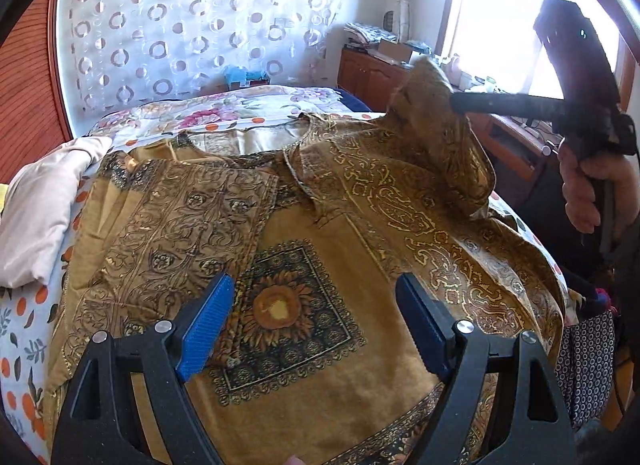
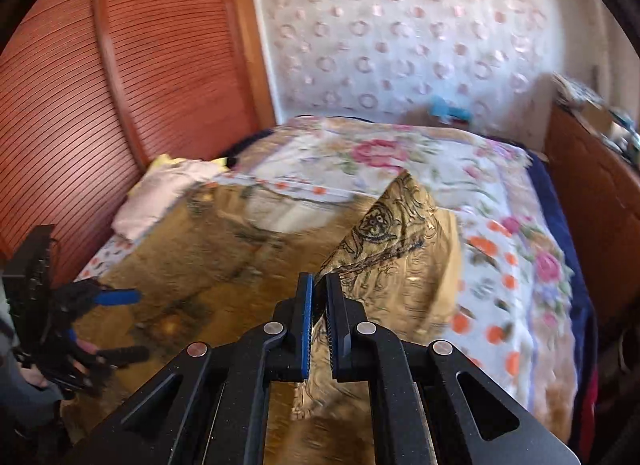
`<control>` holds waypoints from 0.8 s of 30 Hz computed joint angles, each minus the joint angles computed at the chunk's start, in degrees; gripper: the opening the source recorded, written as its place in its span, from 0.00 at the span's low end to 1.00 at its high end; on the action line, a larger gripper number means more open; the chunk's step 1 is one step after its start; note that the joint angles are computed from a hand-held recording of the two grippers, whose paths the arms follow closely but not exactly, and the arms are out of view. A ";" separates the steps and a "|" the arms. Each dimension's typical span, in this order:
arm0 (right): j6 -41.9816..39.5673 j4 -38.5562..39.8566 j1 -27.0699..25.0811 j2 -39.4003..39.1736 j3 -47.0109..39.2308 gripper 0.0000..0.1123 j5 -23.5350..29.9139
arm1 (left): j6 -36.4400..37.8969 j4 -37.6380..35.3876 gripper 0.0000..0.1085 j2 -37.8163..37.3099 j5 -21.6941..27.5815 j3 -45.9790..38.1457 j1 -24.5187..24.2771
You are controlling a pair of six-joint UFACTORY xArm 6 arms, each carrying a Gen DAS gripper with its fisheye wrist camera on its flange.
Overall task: Fold small clothes
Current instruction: 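Lift the sleeve with the right gripper, lay it across the garment body, release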
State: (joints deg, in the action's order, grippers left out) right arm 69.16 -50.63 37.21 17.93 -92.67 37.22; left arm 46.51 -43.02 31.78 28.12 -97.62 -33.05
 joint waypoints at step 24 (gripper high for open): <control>1.91 3.52 -3.83 -6.94 15.65 0.41 -1.59 | 0.08 -0.50 0.77 -1.19 -1.12 3.38 1.15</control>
